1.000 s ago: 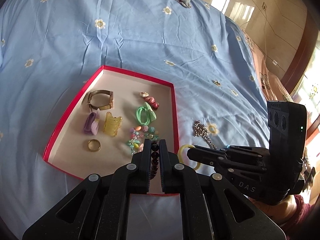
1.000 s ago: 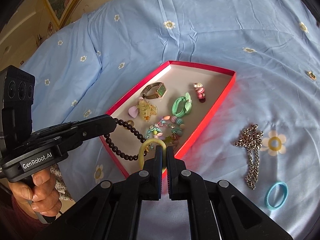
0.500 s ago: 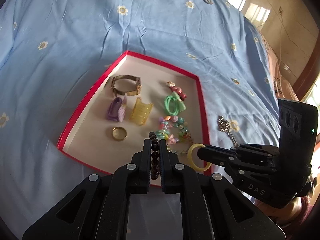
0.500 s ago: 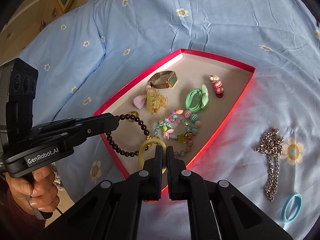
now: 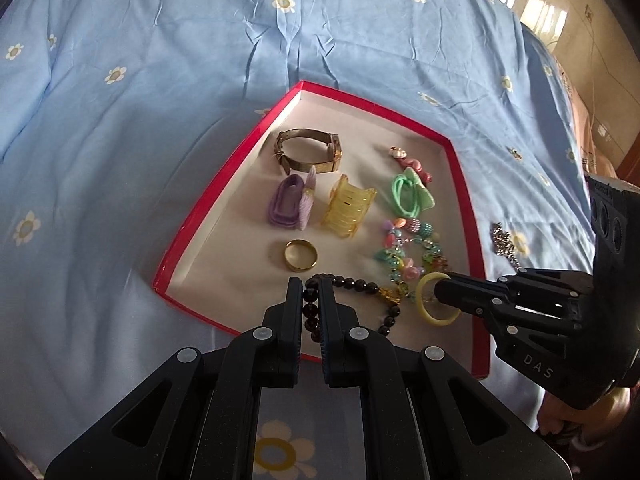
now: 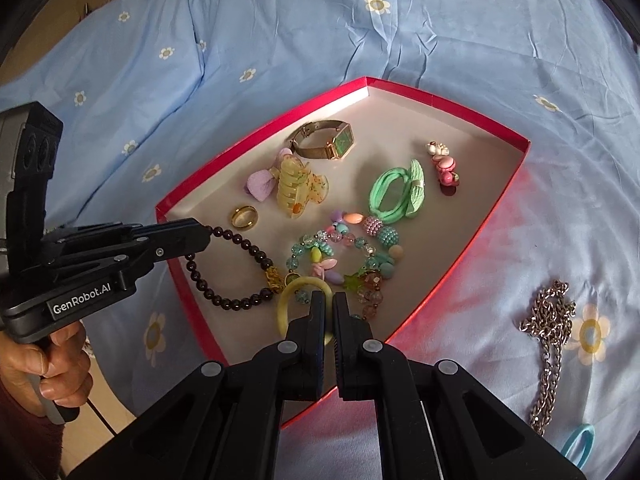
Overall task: Organize jewelry
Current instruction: 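Carry the bead bracelet and cream bangle into the box, then open both tools to release the bracelet and bangle in the box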
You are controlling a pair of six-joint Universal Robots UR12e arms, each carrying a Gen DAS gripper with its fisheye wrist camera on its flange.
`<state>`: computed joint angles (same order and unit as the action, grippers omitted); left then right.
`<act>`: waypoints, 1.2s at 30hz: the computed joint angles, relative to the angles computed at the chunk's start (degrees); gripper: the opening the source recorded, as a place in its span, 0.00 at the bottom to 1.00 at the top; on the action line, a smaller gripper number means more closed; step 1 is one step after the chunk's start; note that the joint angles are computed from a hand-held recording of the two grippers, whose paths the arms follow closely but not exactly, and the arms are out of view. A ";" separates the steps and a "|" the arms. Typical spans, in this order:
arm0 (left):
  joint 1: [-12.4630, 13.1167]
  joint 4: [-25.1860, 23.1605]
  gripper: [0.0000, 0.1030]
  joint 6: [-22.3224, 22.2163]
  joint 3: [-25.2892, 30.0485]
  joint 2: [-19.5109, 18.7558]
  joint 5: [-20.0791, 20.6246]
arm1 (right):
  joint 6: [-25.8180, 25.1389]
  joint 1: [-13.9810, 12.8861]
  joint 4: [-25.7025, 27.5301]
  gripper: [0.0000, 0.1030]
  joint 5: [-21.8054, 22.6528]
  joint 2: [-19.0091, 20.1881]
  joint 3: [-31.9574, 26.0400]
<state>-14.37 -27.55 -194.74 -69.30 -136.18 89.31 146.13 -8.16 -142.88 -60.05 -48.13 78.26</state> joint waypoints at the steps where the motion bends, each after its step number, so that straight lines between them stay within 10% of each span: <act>1: -0.05 -0.31 0.06 0.11 0.14 -0.09 0.62 | -0.17 0.12 -0.35 0.04 -0.45 0.07 0.01; 36: -0.41 -3.68 0.07 0.10 2.24 -1.41 3.98 | -1.11 0.73 -1.22 0.10 -3.46 0.62 -0.70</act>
